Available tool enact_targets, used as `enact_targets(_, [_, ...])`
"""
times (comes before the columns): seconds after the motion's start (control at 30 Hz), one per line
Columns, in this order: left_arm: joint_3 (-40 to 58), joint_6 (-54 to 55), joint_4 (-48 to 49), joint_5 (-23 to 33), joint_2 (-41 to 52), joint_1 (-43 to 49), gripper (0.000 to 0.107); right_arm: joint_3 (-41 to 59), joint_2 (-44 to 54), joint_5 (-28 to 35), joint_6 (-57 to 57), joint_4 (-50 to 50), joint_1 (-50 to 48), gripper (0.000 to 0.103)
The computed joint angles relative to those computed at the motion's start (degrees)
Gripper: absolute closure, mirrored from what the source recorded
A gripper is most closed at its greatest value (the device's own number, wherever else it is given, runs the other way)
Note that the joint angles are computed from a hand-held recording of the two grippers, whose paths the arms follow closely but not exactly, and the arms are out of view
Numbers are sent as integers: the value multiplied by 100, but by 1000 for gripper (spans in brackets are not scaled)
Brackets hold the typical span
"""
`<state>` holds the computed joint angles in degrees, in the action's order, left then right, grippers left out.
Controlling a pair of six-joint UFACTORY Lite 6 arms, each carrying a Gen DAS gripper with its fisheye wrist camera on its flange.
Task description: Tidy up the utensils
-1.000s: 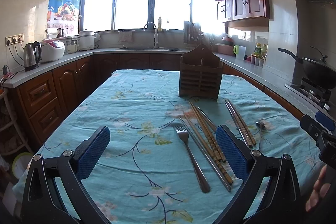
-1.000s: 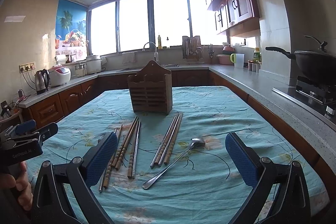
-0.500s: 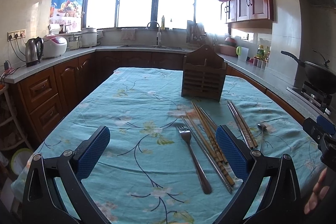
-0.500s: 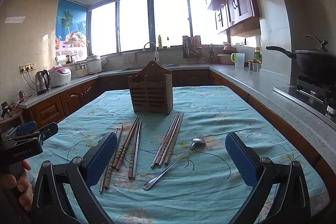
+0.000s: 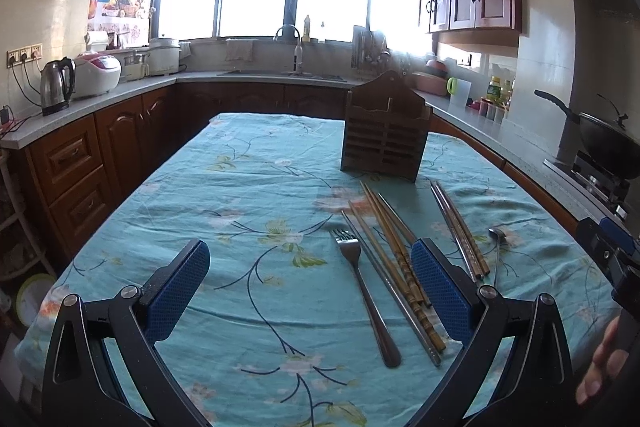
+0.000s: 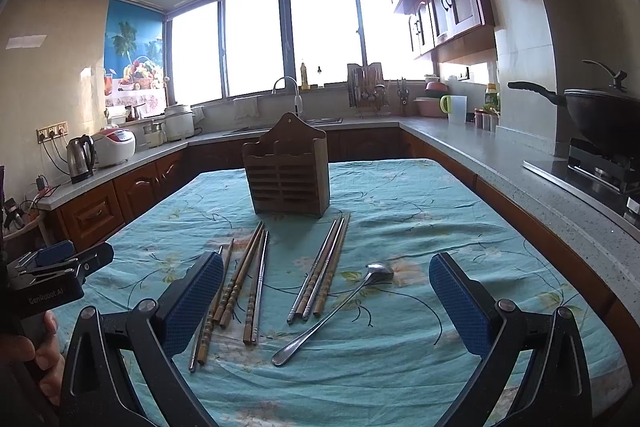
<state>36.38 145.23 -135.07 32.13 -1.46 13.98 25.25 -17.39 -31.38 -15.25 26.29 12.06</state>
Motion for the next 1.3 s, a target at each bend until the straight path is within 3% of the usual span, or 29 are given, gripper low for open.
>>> enact_targets(0.27, [807, -941, 868, -442, 728, -192, 4, 604, 524, 1072, 1031, -1157, -742, 0])
enact_targets(0.47, [1969, -2903, 2712, -684, 1680, -315, 10, 1475, 1444, 1737, 4183, -4354, -1408, 1])
enact_targets(0.57, [2722, -4159, 3869, -800, 2289, -418, 17, 1920, 1999, 1762, 5982, -6145, -1679, 9])
enact_targets(0.7, [3760, -5950, 5506, -754, 3097, -560, 27, 2549, 2755, 1684, 8381, -8350, -1932, 29])
enact_targets(0.83, [4701, -7481, 6893, -455, 3782, -670, 38, 3291, 3544, 1434, 10779, -10641, -2213, 45])
enact_targets(0.97, [5727, -8493, 7813, 202, 4552, -670, 49, 4215, 4343, 1024, 13178, -12925, -2461, 52])
enact_targets(1.1, [6269, -8754, 7983, 529, 4885, -658, 62, 4912, 4871, 695, 13900, -13511, -2599, 59])
enact_targets(1.17, [6598, -8927, 8147, 695, 5097, -666, 82, 5221, 5157, 325, 13875, -13274, -2743, 67])
enact_targets(1.23, [6769, -8909, 8155, 761, 5229, -673, 83, 5420, 5350, 317, 14049, -13428, -2783, 97])
enact_targets(1.3, [6800, -8867, 8163, 822, 5241, -658, 86, 5550, 5516, 54, 13951, -13215, -2889, 98])
